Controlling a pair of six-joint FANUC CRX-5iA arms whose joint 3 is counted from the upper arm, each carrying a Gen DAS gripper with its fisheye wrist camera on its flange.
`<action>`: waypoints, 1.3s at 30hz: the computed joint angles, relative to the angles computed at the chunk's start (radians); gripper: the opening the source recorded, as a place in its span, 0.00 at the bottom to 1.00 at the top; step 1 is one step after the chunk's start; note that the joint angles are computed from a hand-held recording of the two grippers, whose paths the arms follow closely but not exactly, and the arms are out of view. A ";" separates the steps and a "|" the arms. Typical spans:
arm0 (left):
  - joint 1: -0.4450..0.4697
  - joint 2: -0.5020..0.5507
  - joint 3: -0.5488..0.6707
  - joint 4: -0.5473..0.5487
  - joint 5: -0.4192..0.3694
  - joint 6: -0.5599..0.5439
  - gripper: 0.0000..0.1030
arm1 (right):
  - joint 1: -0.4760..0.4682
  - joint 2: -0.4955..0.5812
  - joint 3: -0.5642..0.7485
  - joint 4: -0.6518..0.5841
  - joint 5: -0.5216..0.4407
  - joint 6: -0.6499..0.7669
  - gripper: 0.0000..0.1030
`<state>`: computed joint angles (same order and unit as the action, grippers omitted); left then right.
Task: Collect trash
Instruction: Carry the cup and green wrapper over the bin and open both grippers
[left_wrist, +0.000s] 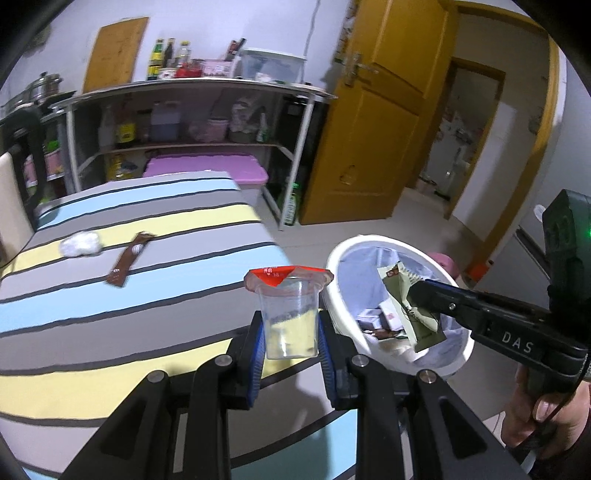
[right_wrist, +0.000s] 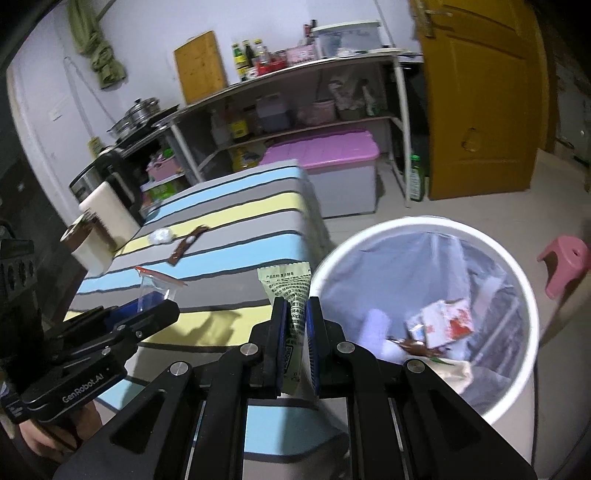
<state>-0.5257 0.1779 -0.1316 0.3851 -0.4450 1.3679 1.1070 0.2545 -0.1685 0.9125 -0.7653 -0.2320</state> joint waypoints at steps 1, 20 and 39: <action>-0.006 0.010 0.008 0.012 0.000 -0.015 0.26 | -0.001 -0.009 -0.012 0.002 -0.003 -0.010 0.11; -0.111 0.220 0.199 0.152 -0.073 -0.170 0.27 | -0.033 -0.122 -0.179 -0.010 -0.036 -0.131 0.11; -0.113 0.315 0.305 0.165 -0.173 -0.171 0.32 | -0.070 -0.149 -0.242 -0.094 0.036 -0.130 0.12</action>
